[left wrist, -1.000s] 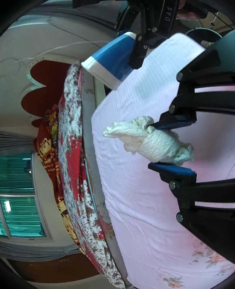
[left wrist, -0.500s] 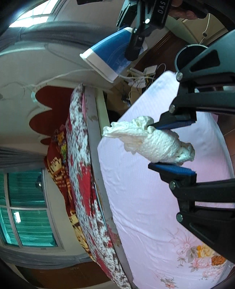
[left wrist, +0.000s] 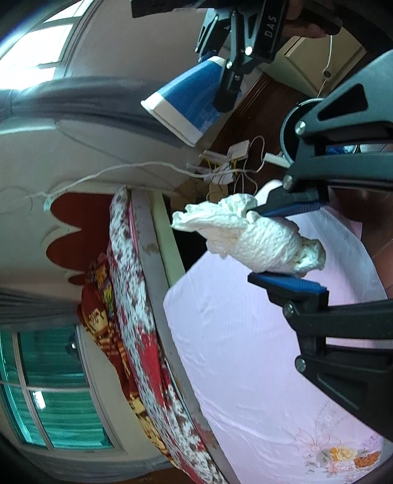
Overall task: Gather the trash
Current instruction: 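Carry the tissue and blue paper cup with both tools over the black bin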
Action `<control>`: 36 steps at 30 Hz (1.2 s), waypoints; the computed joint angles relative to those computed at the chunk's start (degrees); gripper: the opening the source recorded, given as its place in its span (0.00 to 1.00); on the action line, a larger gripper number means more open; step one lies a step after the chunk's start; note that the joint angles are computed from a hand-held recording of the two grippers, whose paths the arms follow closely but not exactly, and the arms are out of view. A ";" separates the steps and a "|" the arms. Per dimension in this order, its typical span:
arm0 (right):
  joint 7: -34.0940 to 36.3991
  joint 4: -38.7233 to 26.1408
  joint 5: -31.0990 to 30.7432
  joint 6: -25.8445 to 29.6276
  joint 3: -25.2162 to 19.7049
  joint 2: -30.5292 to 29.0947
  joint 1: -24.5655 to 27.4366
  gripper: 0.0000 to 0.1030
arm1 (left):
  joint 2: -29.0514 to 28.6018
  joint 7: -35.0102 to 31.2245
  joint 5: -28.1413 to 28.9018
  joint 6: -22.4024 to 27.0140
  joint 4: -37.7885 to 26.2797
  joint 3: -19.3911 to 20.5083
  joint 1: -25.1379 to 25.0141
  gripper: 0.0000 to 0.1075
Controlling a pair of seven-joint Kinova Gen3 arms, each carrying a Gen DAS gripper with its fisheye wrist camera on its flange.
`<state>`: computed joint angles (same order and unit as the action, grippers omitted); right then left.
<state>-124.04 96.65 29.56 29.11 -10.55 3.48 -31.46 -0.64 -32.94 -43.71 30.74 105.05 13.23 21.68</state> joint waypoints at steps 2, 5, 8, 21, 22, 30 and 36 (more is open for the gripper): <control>-0.14 1.66 -0.15 -0.38 0.35 -0.98 0.73 0.58 | 0.80 0.77 -0.86 0.32 -0.45 0.67 0.83 0.33; -0.93 4.75 -0.24 -1.39 0.55 -2.65 2.50 0.58 | 2.36 0.26 -0.55 0.18 -1.49 0.63 2.47 0.33; -2.09 7.25 -0.03 -2.51 0.42 -3.89 4.43 0.58 | 3.95 -0.09 -0.51 0.24 -2.64 0.20 4.59 0.33; -2.73 14.77 -1.06 -3.63 -0.52 -7.65 11.89 0.58 | 10.23 -4.96 4.20 -0.94 -6.80 -3.29 12.85 0.33; -2.90 15.13 -0.98 -3.62 -0.71 -7.75 12.32 0.58 | 10.76 -5.88 5.09 -1.13 -7.13 -3.41 13.13 0.33; -1.06 17.81 -2.52 -3.42 -0.54 -8.31 15.00 0.58 | 14.02 -10.37 10.00 -2.08 -8.72 -5.18 16.04 0.33; 0.60 19.23 -3.17 -3.41 0.01 -7.15 15.69 0.58 | 16.75 -15.87 15.89 -2.69 -10.08 -5.64 15.99 0.33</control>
